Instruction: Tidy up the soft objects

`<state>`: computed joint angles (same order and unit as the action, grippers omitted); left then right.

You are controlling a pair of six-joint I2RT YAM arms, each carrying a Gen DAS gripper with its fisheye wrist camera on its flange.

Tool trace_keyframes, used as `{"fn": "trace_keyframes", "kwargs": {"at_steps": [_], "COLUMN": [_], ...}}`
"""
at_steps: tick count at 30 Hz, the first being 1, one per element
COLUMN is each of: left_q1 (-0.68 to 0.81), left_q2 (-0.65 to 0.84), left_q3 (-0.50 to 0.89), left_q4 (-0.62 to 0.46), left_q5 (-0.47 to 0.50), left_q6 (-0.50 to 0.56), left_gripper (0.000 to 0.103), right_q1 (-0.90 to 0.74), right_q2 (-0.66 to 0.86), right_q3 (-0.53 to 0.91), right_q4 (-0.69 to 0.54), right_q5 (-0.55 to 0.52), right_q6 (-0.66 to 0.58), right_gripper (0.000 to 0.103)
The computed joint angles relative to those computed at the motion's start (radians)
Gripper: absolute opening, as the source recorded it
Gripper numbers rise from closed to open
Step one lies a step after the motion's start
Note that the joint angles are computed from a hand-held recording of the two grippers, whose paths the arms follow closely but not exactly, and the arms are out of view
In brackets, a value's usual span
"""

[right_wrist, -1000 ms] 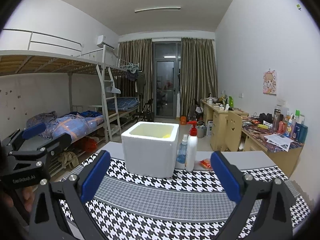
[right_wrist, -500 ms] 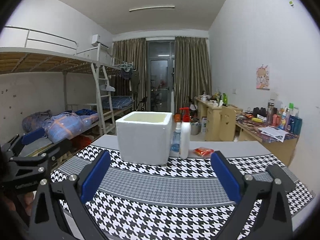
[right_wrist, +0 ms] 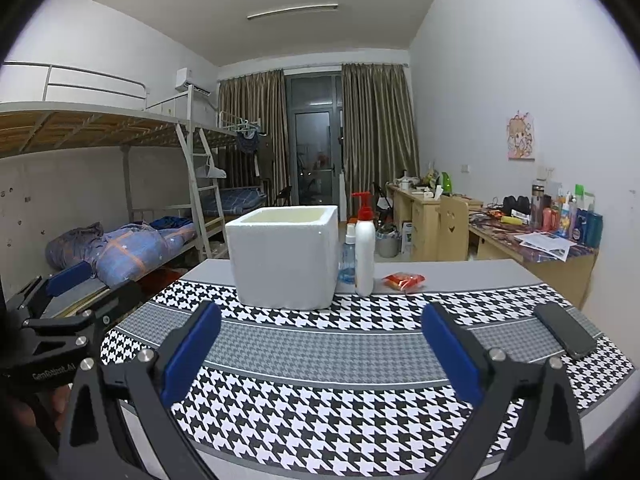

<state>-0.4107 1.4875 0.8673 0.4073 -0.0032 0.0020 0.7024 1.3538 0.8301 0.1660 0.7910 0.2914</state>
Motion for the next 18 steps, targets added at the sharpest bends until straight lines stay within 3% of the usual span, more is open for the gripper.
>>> {"fn": "trace_keyframes", "kwargs": {"at_steps": [18], "left_q1": [0.006], "left_q2": [-0.01], "left_q3": [-0.022], "left_q4": [0.003], "left_q5": [0.022], "left_q6": [0.001], "left_gripper": [0.102], "right_q1": [0.013], "right_q2": [0.02], "right_q3": [0.006], "right_q4": [-0.032], "right_q5": [0.022], "right_q6": [0.041], "right_gripper": [0.102]}}
